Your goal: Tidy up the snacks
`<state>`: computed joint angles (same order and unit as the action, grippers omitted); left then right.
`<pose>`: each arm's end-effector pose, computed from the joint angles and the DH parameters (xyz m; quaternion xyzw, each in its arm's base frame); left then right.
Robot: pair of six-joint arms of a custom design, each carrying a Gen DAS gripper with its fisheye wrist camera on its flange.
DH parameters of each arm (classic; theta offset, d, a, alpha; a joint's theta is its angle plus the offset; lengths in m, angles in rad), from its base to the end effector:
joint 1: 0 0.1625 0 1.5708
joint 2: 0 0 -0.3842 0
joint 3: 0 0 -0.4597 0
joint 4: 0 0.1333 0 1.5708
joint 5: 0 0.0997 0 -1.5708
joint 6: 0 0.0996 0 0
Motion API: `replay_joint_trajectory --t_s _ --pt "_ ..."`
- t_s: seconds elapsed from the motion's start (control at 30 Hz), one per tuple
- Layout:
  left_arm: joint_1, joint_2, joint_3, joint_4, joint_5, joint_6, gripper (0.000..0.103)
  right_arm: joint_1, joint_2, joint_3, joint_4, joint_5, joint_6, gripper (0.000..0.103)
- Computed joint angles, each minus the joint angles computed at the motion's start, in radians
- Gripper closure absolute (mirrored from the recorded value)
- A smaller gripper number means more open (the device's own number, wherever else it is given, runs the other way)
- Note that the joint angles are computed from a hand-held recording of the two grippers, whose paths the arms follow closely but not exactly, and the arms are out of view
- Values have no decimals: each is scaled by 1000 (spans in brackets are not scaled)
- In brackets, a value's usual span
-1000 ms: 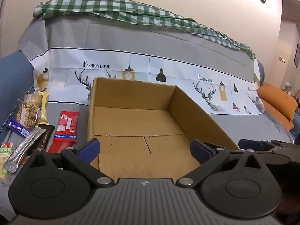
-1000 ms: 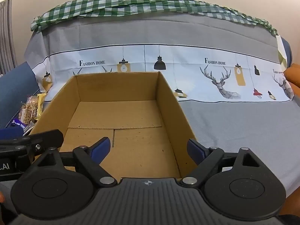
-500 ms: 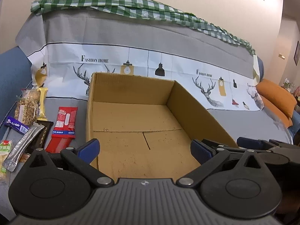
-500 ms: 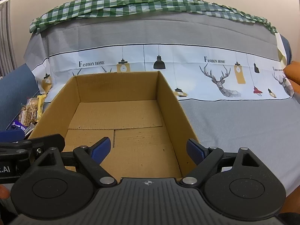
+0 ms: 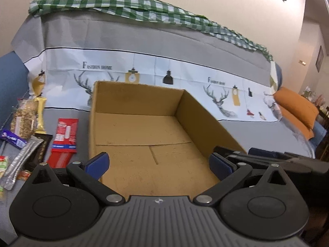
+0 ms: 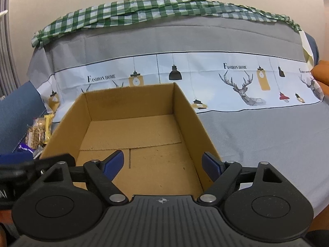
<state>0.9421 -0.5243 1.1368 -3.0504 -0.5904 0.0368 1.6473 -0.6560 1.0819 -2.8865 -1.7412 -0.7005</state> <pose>-0.3049 -0.7866 0.1307 0.0746 0.8213 -0.4791 0.3006 0.1820 -0.8507 0.2226 0.3068 -0.8462 0.3845 0.2047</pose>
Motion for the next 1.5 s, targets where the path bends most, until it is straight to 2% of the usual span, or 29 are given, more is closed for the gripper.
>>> replay_joint_trajectory --t_s 0.1,0.2,0.23,0.27,0.3,0.37,0.43,0.5,0.63,0.7,0.83,1.03,1.1,1.17,1.23,1.33,1.43,1.5 --pt "3 -22 21 29 4 -28 0 0 -3 4 9 18 14 30" --pt "1 -45 51 7 -4 1 1 2 -6 8 18 37 37 39" --pt "-1 -53 62 -2 -8 20 8 3 -7 8 25 44 49 43" --pt "-1 -65 74 1 -18 26 20 3 -10 9 33 54 62 46" --pt "0 -80 89 8 -35 15 26 3 -11 11 37 63 74 48" --pt "5 -123 120 61 -71 -46 47 6 -14 13 47 82 102 54" --pt "8 -163 149 91 -102 -73 61 7 -18 20 54 101 127 59" --pt "6 -200 176 93 -120 -33 68 11 -21 27 57 118 145 65" --pt "-1 -260 236 42 -114 140 71 17 -33 51 49 162 153 68" --pt "-2 -282 259 20 -86 211 75 19 -41 65 49 186 150 68" --pt "5 -335 310 21 -39 245 79 25 -46 76 54 210 149 67" --pt "46 -391 419 -90 -70 283 79 35 -38 73 83 230 157 67" --pt "68 -398 443 -122 -77 226 79 39 -41 85 89 232 149 67" --pt "82 -388 455 -223 -71 231 79 45 -39 84 119 235 145 65" --pt "91 -373 444 -261 -48 227 79 50 -37 80 168 240 133 65" --pt "107 -370 433 -243 -35 196 79 60 -32 86 183 249 79 68" --pt "131 -378 433 -196 -20 94 79 67 -24 87 199 274 15 79" --pt "144 -369 416 -168 12 27 79 72 -21 86 215 276 -7 79"
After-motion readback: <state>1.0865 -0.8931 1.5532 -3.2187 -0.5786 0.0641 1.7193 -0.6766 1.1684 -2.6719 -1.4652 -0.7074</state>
